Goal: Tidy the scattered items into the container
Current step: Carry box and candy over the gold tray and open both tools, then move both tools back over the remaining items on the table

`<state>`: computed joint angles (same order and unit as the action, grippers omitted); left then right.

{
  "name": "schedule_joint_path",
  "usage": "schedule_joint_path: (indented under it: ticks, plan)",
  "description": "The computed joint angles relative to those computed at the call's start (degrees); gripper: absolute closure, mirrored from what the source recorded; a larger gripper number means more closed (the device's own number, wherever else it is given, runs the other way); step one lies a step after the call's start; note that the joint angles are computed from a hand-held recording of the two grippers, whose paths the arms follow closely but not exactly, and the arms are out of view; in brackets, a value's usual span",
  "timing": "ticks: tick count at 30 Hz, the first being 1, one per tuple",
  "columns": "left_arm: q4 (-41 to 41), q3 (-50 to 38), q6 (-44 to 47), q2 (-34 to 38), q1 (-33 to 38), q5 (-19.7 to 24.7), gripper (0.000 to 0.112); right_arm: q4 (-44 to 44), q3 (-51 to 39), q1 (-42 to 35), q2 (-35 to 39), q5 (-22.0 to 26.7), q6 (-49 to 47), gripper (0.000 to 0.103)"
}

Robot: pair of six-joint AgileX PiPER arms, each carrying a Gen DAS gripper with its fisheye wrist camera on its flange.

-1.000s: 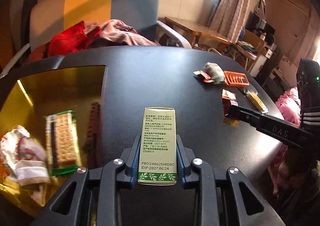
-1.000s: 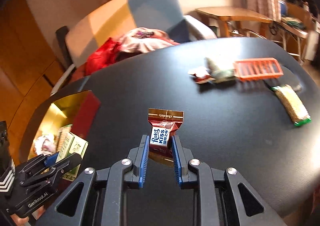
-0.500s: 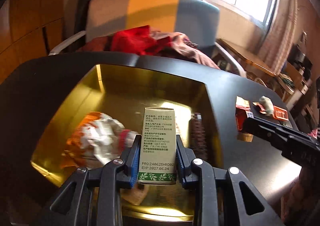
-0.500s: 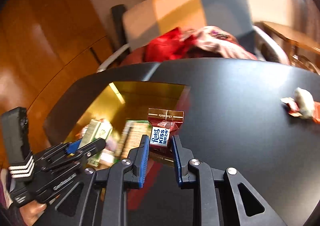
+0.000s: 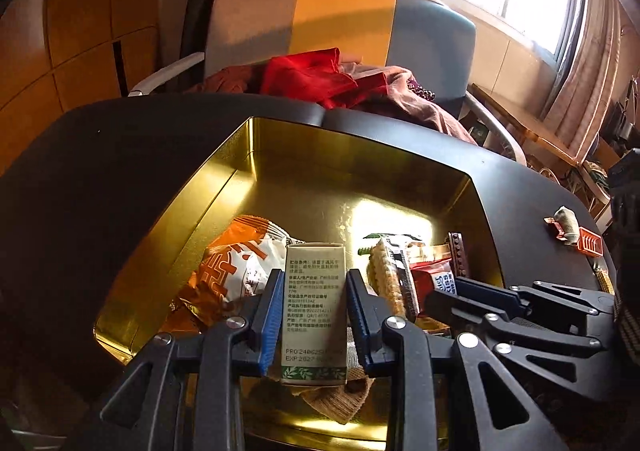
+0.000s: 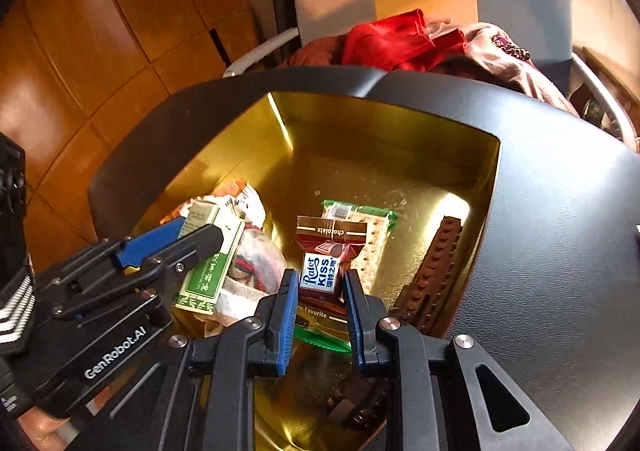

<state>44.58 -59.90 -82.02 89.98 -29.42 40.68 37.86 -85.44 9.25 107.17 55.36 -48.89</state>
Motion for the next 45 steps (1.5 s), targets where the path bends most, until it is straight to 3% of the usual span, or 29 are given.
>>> schedule_joint_path:
  ticks: [5, 10, 24, 26, 28, 30, 35, 42, 45]
  plan:
    - [-0.03, -0.61, -0.22, -0.18, -0.95, 1.35, 0.080, -1.17, 0.31, 0.67, 0.34, -0.28, 0.95, 0.080]
    - [0.93, -1.48, -0.87, -0.66, -2.11, 3.56, 0.070, -1.08, 0.84, 1.05, -0.19, -0.24, 0.70, 0.076]
    - [4.02, -0.68, -5.10, -4.15, -6.46, 9.88, 0.066, 1.43, 5.43, -0.56, -4.83, -2.17, -2.54, 0.074]
    - [4.91, -1.24, -5.34, -4.47, -7.85, 11.37, 0.065, 2.75, 6.36, -1.72, -6.14, -1.77, -3.80, 0.069]
    - [5.87, -2.20, -5.39, -4.35, -9.32, 12.70, 0.058, 3.54, 7.62, -3.03, -7.86, -2.23, -4.24, 0.044]
    - [7.19, -3.28, -5.85, -4.11, -11.05, 13.62, 0.054, 5.33, 9.20, -5.22, -9.74, -2.66, -5.18, 0.034]
    - [6.75, -10.04, -1.70, -0.15, -14.26, 14.61, 0.053, 8.74, 8.91, -13.49, -9.90, 1.35, -4.76, 0.031]
    - [-4.12, -27.47, 14.60, 12.49, -15.21, 11.23, 0.053, 12.21, 5.75, -29.53, -4.60, 7.18, -8.22, 0.029]
    - [-9.24, -38.75, 23.68, 20.22, -15.74, 11.58, 0.053, 13.50, 2.29, -36.41, -1.19, 8.78, -9.75, 0.006]
